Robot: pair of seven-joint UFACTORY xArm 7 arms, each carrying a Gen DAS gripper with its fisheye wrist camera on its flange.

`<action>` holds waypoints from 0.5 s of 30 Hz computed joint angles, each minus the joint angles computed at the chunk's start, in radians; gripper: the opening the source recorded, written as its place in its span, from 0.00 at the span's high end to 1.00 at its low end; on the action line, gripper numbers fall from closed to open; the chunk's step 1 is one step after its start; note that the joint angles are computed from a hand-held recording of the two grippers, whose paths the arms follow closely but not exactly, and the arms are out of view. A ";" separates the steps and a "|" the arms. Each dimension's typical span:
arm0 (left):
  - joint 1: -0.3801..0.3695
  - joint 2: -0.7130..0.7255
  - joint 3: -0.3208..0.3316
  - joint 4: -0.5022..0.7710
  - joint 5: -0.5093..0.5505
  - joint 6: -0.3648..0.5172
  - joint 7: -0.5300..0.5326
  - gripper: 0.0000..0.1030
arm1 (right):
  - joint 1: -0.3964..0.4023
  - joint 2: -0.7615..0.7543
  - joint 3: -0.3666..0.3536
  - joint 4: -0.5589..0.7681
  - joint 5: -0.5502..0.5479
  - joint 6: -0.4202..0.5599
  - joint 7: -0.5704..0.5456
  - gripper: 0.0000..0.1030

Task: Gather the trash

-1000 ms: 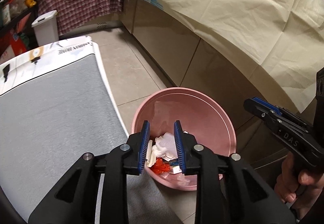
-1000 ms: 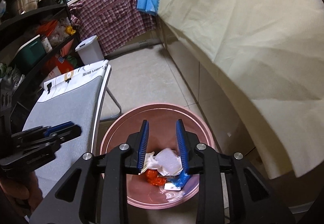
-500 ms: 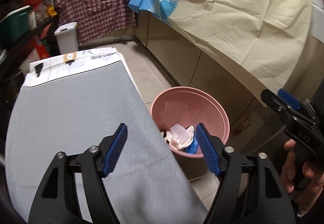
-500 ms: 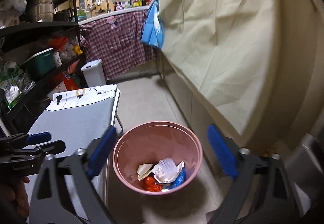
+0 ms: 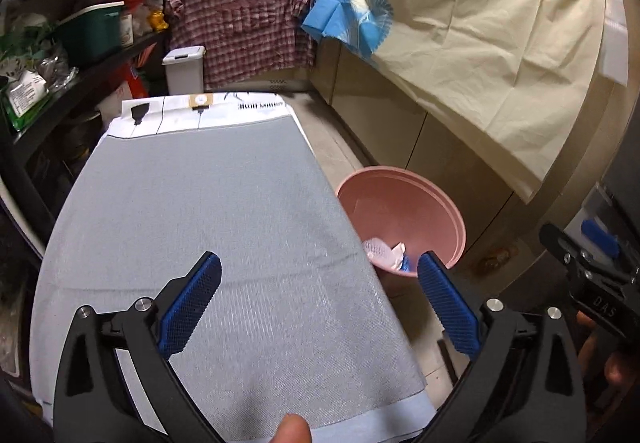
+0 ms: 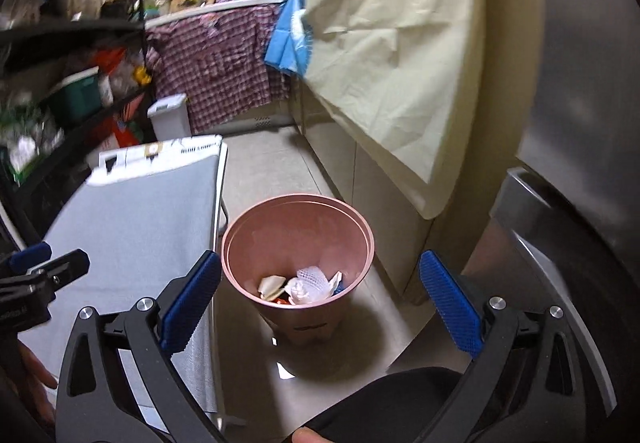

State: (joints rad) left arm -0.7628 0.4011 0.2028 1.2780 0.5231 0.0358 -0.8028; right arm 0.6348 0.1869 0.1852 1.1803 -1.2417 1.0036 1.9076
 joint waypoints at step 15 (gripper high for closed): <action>0.030 0.026 -0.033 -0.003 -0.015 -0.005 0.043 0.07 | 0.025 0.045 -0.020 0.049 0.023 0.031 -0.047 0.05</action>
State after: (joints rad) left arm -0.7329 0.4267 0.1696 1.2752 0.5082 0.0312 -0.7594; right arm 0.6602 0.2314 0.1651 1.2289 -1.2182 1.0351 1.8606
